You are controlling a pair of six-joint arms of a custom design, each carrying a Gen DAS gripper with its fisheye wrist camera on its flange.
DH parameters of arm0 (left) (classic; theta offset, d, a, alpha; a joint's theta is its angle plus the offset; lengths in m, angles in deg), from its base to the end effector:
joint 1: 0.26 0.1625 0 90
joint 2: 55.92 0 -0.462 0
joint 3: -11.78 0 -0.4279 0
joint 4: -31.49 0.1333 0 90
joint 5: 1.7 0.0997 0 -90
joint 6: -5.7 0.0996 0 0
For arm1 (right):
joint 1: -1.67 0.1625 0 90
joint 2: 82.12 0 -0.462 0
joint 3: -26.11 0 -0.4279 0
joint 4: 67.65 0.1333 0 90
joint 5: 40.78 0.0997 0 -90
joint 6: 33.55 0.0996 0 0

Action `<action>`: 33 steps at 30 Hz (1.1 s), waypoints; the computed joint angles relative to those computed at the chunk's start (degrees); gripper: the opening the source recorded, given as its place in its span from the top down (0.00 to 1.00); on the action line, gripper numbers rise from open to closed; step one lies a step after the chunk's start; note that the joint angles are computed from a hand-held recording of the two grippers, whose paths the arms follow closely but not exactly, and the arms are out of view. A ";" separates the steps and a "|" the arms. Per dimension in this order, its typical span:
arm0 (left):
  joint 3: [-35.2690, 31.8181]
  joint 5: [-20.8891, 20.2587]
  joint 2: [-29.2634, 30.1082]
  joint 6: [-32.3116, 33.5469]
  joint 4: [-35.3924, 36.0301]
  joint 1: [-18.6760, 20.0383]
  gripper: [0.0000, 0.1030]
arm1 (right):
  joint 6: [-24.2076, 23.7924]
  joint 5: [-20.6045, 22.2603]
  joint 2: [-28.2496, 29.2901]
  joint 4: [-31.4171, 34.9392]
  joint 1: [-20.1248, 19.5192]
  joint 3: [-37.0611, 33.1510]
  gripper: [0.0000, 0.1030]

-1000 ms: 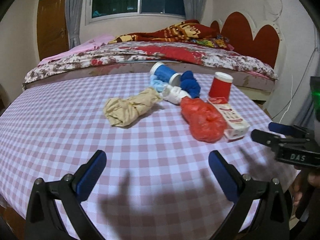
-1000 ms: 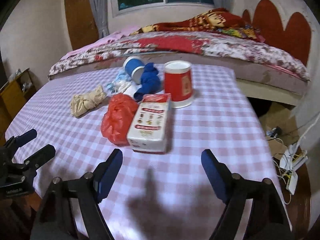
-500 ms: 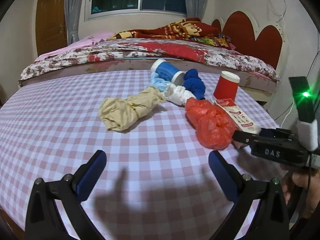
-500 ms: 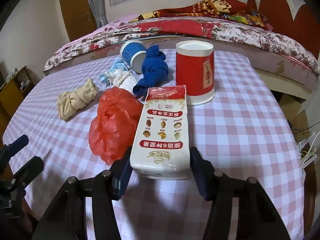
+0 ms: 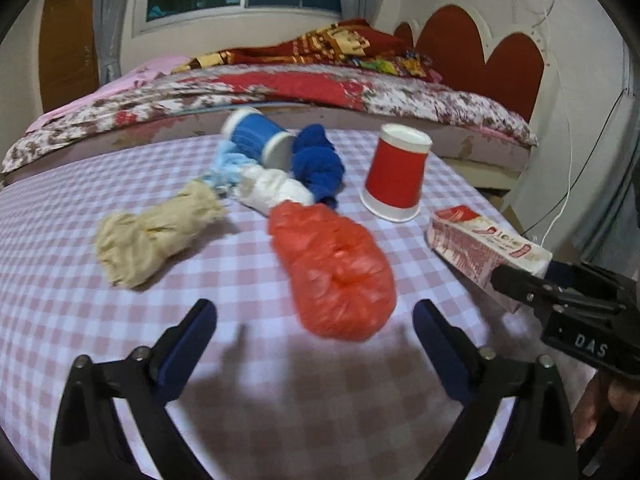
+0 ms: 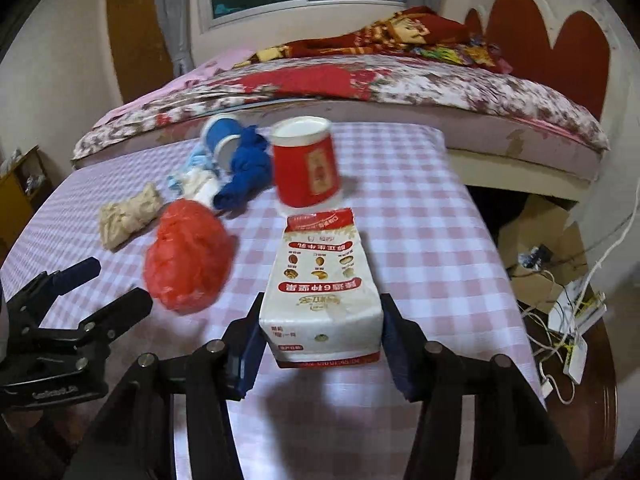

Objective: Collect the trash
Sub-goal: 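Grasp the white snack box with the right tool while the left tool reaches the red plastic bag, then close the left tool on the red plastic bag and lift it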

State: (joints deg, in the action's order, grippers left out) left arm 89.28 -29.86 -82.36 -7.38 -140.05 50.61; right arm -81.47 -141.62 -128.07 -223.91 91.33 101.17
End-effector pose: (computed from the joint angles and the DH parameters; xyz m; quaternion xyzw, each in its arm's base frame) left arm -0.3285 -0.7542 0.0455 0.0550 0.8369 -0.4206 0.3460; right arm 0.1096 -0.8343 0.2686 0.3531 -0.8756 0.2528 0.2114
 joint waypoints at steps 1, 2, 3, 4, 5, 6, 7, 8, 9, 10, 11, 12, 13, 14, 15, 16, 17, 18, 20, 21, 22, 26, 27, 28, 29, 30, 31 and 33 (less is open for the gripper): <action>-0.59 -0.16 0.31 0.05 0.54 0.14 0.12 | 0.48 0.08 0.27 0.66 -0.11 -0.63 0.48; -1.44 -0.20 0.60 -0.35 1.94 0.36 0.12 | 0.77 0.00 0.54 1.16 -0.18 -1.17 0.47; -2.40 -0.08 0.92 -0.72 3.21 0.62 0.12 | 0.87 -0.04 0.84 1.56 -0.24 -1.62 0.47; -2.78 0.04 1.09 -0.78 3.43 0.77 0.12 | 0.89 -0.11 1.36 2.16 -0.31 -2.34 0.47; -3.14 0.00 1.20 -0.87 3.68 0.94 0.12 | 0.89 -0.32 1.61 2.45 -0.31 -2.62 0.46; -3.64 -0.10 1.24 -1.33 4.63 1.18 0.12 | 1.03 -0.67 2.22 3.21 -0.32 -3.47 0.45; -4.01 -0.71 0.88 -3.57 7.36 1.52 0.14 | 1.20 -1.02 2.58 3.18 -0.32 -3.74 0.41; -4.22 -1.91 0.55 -4.88 8.91 1.84 0.15 | 1.41 -1.69 3.17 3.33 -0.26 -4.35 0.33; -4.47 -2.26 0.53 -5.40 9.70 1.94 0.15 | 1.60 -1.91 3.47 4.02 -0.22 -4.92 0.33; -4.99 -1.63 0.74 -5.41 10.54 1.92 0.16 | 1.67 -1.30 3.69 3.41 -0.22 -5.21 0.33; -5.66 -0.88 1.08 -5.05 11.31 1.87 0.16 | 1.77 -1.06 3.80 3.11 -0.24 -5.39 0.33; -6.11 -0.79 1.25 -5.00 12.09 1.90 0.16 | 2.10 -1.01 4.12 3.95 -0.26 -6.17 0.33; -6.60 -1.06 1.45 -5.08 12.85 2.06 0.17 | 2.64 -0.77 4.45 5.84 -0.35 -7.22 0.37; -7.05 -1.25 1.48 -5.95 14.69 2.24 0.21 | 2.91 -0.30 4.44 6.67 -0.46 -7.48 0.46; -7.38 -2.16 1.22 -7.89 17.31 2.57 0.32 | 2.94 -0.12 4.33 6.72 -0.51 -7.42 0.46; -7.46 -3.58 0.97 -8.02 17.54 2.89 0.50 | 2.64 0.02 4.16 6.63 -0.52 -7.22 0.47; -7.26 -4.53 0.78 -7.76 16.93 3.03 0.56 | 2.43 0.20 3.96 6.72 -0.52 -7.01 0.48; -6.66 -5.12 0.54 -6.80 15.22 3.00 0.62 | 2.20 0.38 3.69 6.58 -0.54 -6.68 0.48; -5.45 -5.43 0.25 -4.66 11.72 2.58 0.67 | 1.59 0.38 3.10 5.56 -0.60 -5.90 0.48; -4.29 -5.58 -0.10 -3.41 9.47 2.15 0.68 | 1.37 0.42 2.77 5.05 -0.64 -5.54 0.48; -3.75 -5.19 -0.18 -2.47 8.24 1.83 0.69 | 1.26 0.56 2.35 4.65 -0.69 -5.12 0.48; -1.40 -4.06 -0.65 -0.02 4.27 0.27 0.69 | 0.32 1.15 0.43 3.01 -0.89 -3.17 0.48; -0.63 -3.82 -0.86 0.28 3.53 -0.18 0.69 | 0.11 1.36 -0.11 2.67 -0.96 -2.61 0.48; 0.12 -3.80 -1.11 0.23 3.21 -0.59 0.69 | -0.15 1.56 -0.86 2.15 -1.05 -1.80 0.48; 0.31 -3.83 -1.16 0.45 2.88 -0.77 0.69 | -0.33 1.72 -1.36 1.82 -1.10 -1.25 0.49; 1.12 -3.38 -1.33 0.50 2.35 -1.31 0.69 | -0.58 1.99 -2.09 1.41 -1.22 -0.49 0.49; 1.30 -3.24 -1.36 0.66 2.09 -1.52 0.69 | -0.68 2.16 -2.61 1.23 -1.32 -0.03 0.49; 2.58 -3.15 -1.72 0.16 1.44 -2.26 0.69 | -0.76 2.56 -3.88 0.79 -1.59 1.15 0.49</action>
State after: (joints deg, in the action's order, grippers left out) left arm 91.86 -33.02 -84.08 -7.22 -138.61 48.36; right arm -82.23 -139.06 -131.95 -223.12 89.74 102.32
